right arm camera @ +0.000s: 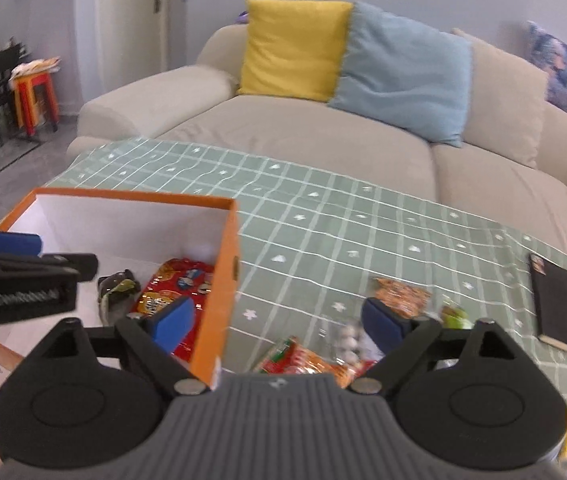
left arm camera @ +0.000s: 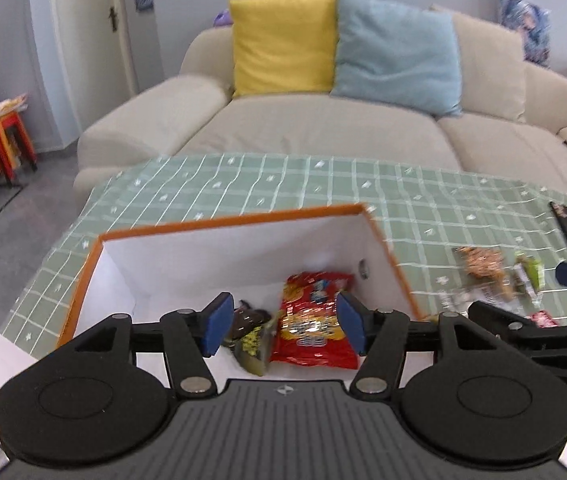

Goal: Organize snacks
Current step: 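Move both grippers back over the remaining snacks on the table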

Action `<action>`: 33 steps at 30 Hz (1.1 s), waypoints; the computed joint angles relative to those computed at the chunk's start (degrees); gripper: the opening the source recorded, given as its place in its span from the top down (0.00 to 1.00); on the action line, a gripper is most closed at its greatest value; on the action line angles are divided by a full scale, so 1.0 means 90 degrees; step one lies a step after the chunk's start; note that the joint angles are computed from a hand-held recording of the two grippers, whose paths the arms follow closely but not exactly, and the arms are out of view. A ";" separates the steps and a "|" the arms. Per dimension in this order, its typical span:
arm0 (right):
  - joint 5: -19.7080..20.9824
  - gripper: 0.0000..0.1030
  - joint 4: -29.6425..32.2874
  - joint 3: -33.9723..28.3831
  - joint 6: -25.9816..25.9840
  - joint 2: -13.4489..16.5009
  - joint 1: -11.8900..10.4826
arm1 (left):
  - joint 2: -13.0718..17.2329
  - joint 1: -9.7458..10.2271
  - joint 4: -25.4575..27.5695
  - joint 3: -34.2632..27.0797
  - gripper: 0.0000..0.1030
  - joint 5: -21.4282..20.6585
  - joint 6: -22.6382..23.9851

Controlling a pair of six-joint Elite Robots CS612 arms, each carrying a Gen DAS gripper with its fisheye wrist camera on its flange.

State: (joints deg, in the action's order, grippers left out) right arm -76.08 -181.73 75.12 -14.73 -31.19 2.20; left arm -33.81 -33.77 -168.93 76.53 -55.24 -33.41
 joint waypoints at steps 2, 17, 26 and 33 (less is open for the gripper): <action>-0.0099 0.12 -0.0118 0.0198 0.0105 -0.0089 -0.0044 | -0.0028 -0.0074 -0.0195 0.0061 0.30 0.0034 0.0143; -0.0508 0.06 -0.1038 0.1626 0.0968 -0.0550 -0.0526 | 0.0004 -0.0424 -0.0923 0.0365 0.36 -0.0614 0.0563; -0.0751 0.06 -0.0906 0.2003 0.0852 -0.0563 -0.0647 | 0.0224 -0.0532 -0.0987 0.0309 0.34 -0.1225 0.0728; -0.0735 0.06 -0.0875 0.1968 0.0801 -0.0451 -0.0693 | 0.0392 -0.0536 -0.1125 0.0225 0.28 -0.1421 0.0899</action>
State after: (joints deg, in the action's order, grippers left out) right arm -82.69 -189.60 92.84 -7.52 -35.25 -4.04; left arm -30.28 -38.59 -179.05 78.55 -68.03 -25.32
